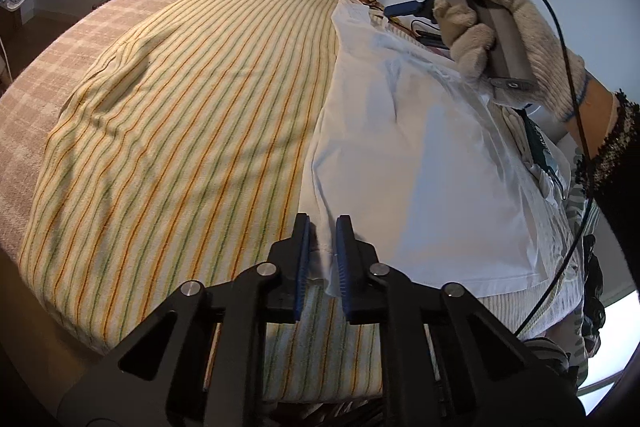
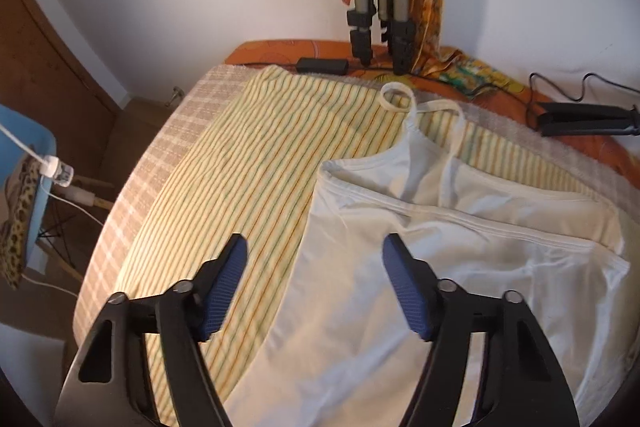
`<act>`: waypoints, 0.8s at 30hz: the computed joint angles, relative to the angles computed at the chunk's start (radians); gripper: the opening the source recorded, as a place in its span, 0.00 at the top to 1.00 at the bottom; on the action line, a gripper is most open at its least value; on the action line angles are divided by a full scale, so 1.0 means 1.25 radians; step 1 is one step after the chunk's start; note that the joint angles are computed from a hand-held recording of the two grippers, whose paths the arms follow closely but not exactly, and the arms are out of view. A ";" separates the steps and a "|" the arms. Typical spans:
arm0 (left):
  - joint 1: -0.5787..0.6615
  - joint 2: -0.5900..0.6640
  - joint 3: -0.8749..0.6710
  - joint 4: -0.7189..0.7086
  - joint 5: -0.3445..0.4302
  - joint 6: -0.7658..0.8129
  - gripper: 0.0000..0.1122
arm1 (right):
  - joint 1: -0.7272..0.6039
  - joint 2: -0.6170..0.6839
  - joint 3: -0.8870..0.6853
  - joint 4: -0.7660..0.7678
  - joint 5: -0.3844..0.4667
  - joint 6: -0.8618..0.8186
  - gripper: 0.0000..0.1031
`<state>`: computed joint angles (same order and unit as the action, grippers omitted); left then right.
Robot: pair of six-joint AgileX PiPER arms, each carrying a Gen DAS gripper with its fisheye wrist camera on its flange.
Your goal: Fold small clothes
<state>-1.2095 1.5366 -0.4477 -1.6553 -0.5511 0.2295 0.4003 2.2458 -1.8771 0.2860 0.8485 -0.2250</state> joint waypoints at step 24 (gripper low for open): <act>-0.037 -0.040 -0.023 -0.032 -0.051 0.085 0.96 | 0.086 0.356 -0.586 -0.294 0.277 0.163 0.91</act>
<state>-1.2564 1.4862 -0.4760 -1.6949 -0.6147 0.3356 0.5083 2.6906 -2.6093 -0.0817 1.1953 -0.0212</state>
